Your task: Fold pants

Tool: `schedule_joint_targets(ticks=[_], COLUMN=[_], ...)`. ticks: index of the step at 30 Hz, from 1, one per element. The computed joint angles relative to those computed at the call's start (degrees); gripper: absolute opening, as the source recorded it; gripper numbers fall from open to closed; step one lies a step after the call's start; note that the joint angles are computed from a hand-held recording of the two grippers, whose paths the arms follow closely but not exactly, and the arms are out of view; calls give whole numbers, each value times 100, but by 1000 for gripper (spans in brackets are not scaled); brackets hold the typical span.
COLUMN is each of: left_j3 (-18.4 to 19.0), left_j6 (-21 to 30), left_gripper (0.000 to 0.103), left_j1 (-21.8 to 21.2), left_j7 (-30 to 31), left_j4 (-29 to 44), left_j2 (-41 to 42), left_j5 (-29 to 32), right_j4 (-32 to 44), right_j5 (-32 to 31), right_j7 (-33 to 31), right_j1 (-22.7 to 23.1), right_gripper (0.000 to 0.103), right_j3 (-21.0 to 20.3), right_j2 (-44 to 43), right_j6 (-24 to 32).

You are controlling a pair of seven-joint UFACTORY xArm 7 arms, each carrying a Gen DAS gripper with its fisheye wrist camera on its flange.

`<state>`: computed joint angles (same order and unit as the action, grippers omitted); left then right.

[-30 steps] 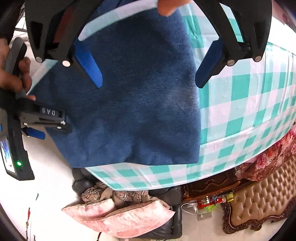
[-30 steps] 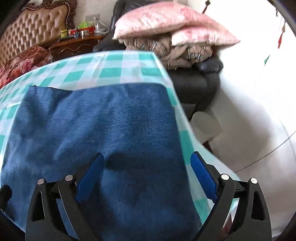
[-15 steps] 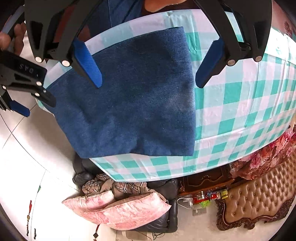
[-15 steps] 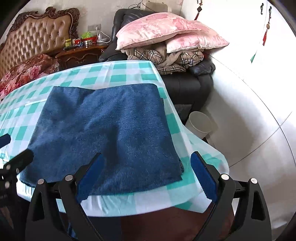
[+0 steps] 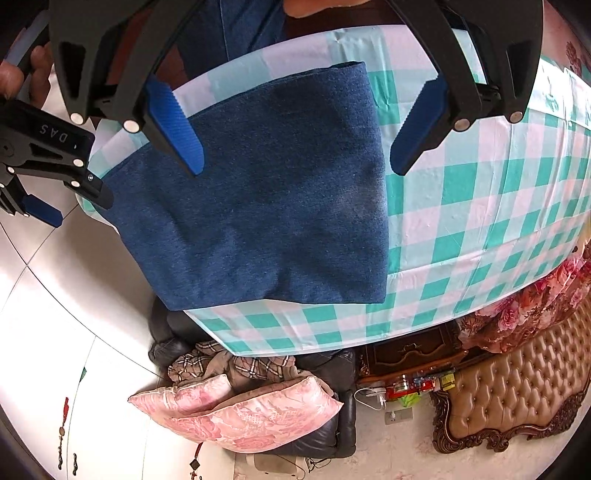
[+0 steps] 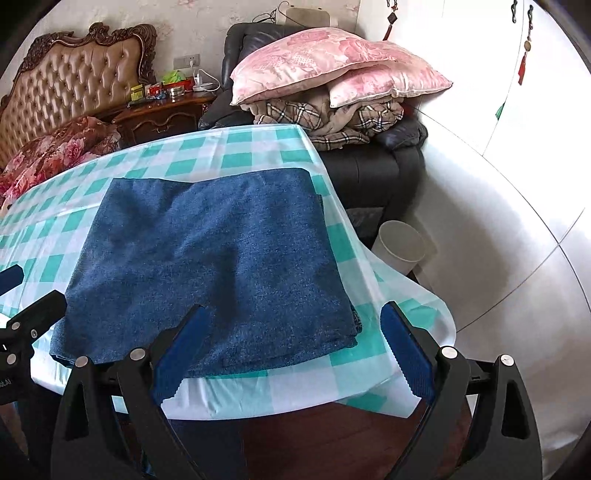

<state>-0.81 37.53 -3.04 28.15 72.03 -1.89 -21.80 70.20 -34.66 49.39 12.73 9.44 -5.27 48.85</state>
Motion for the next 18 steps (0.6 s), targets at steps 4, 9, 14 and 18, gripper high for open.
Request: schedule_joint_targets(ticks=[4,9,14,18], left_j3=[-4,-4,-7,-10], left_j6=[6,40,47,61], left_gripper=[101,101,101,101], left_j1=[-2,0,-4,-12], left_j7=[11,15,55,71], left_j4=[-4,13,-5,-14], left_j2=[-2,9,7,11], left_j5=[0,-13,-33,-54], right_j4=[1,6,23,33], right_j5=[-10,-3,-24,-18], right_j7=[19,12,34,38], right_j1=[-3,6,10,12], right_gripper=[89,89,89,89], right_j3=[-6,-13,-19,-27], right_j2=[12,37,52,68], right_j6=[-12,-34,-32,-49])
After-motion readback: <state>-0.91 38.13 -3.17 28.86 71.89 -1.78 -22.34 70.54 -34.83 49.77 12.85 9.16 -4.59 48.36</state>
